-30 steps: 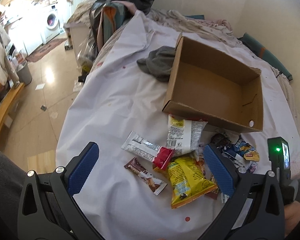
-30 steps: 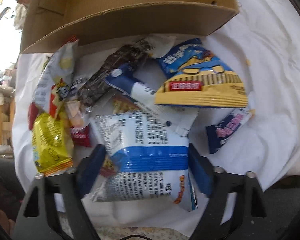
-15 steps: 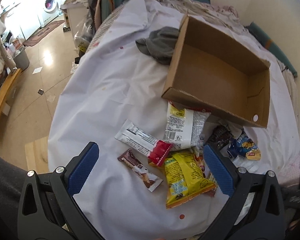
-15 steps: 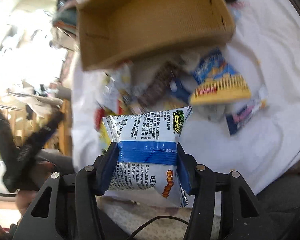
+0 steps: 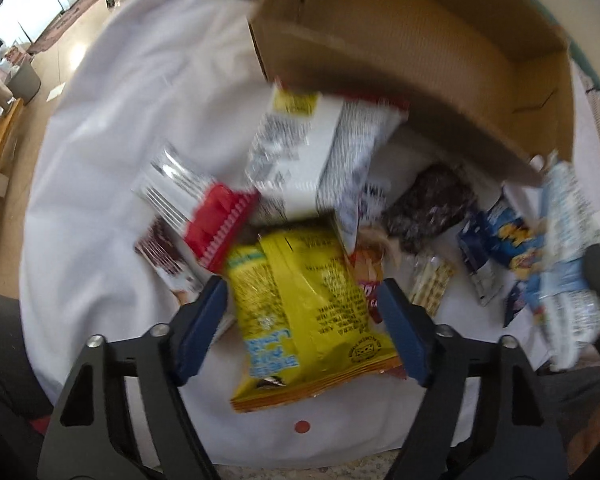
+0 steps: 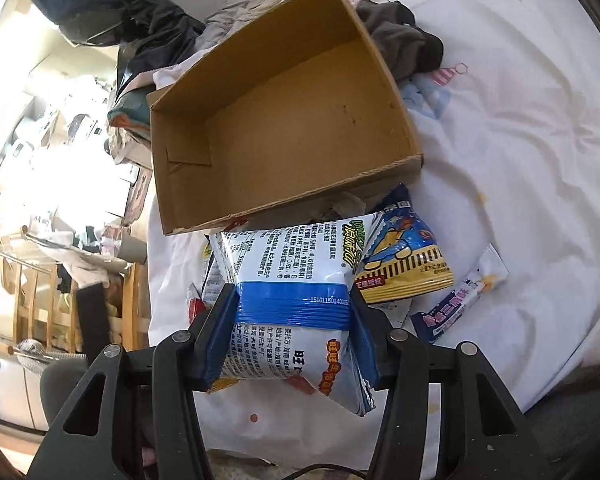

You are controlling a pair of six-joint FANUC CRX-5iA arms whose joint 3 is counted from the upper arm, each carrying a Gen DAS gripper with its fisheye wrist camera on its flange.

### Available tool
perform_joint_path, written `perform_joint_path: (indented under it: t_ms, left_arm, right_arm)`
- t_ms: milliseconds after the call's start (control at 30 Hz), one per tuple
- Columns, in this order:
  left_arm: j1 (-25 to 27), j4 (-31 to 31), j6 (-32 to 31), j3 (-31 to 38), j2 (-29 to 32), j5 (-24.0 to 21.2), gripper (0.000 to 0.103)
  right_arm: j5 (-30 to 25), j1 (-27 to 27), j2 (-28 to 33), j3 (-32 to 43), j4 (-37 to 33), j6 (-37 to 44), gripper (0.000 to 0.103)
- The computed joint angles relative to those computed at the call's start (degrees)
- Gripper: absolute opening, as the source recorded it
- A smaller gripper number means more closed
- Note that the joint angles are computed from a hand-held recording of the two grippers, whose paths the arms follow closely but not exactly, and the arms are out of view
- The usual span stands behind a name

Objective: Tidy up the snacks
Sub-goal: 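Lift both bags and carry them over the cardboard box with both tools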

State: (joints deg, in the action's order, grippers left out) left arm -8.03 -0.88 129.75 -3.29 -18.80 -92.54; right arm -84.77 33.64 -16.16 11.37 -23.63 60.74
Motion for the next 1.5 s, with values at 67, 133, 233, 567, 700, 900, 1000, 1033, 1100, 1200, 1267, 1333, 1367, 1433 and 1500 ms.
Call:
perform_joint_path:
  t_ms: [67, 133, 233, 567, 700, 900, 1000, 1033, 1100, 1200, 1267, 1333, 1367, 1433, 1500]
  left_arm:
    - [-0.72, 0.47, 0.7, -0.51, 0.68, -0.34, 0.061]
    - [-2.14, -1.12, 1.71, 0.27, 1.12, -1.26, 0.047]
    - [-2.93, -1.71, 2.27, 1.15, 1.2, -2.51, 0.036]
    - [-4.05, -2.07, 1.93, 7.85, -1.89, -7.78, 0.036]
    - [-4.8, -5.18, 0.01, 13.99, -2.34, -9.64, 0.036]
    - [-1.97, -9.49, -7.35, 21.03, -1.9, -6.82, 0.036]
    - [-1.77, -12.49, -10.32, 22.96, -1.38, -3.12, 0.036]
    - [-2.22, -14.03, -10.86, 23.77, -0.85, -2.61, 0.036]
    - [0.17, -12.84, -12.88, 23.75, 0.41, -0.37, 0.036]
    - [4.07, -9.11, -14.83, 22.26, 0.94, 2.92, 0.036]
    - [4.02, -9.24, -15.93, 22.45, 2.11, 3.87, 0.036]
    - [3.89, -9.33, -16.75, 22.03, 3.22, 5.28, 0.036]
    - [3.83, -9.13, -17.47, 22.0, 3.97, 5.87, 0.036]
    - [3.17, -9.39, -17.81, 21.68, 4.67, 6.94, 0.036]
    - [2.86, -9.28, -19.26, 21.22, 5.78, 8.51, 0.036]
  right_arm:
    - [1.19, 0.68, 0.32, -0.68, 0.3, -0.34, 0.055]
    - [1.45, 0.85, 0.54, -0.59, 0.13, -0.37, 0.055]
    - [1.66, 1.0, 0.64, -0.25, -0.07, 0.07, 0.055]
    - [3.82, 0.79, 0.57, 0.08, -1.33, 1.15, 0.055]
    - [4.93, 0.39, 0.01, -0.35, -1.76, 1.39, 0.055]
    - [8.33, 1.33, -0.63, 0.3, -0.17, 1.95, 0.055]
    - [11.06, 2.53, -0.64, 0.66, 2.41, 2.5, 0.055]
    - [11.51, 2.93, -0.33, 1.0, 3.36, 2.65, 0.055]
    - [12.03, 3.56, 1.22, 2.45, 5.1, 3.15, 0.055]
    - [12.09, 3.09, 4.29, 5.19, 5.58, 4.15, 0.055]
    - [12.09, 3.15, 6.31, 6.7, 6.65, 4.64, 0.055]
    - [12.13, 2.86, 8.09, 8.02, 6.93, 5.26, 0.055]
    - [11.92, 2.71, 9.44, 8.94, 7.33, 5.43, 0.055]
    - [11.87, 2.24, 11.0, 9.98, 7.22, 5.57, 0.055]
    - [12.26, 2.06, 12.41, 10.47, 7.58, 5.83, 0.055]
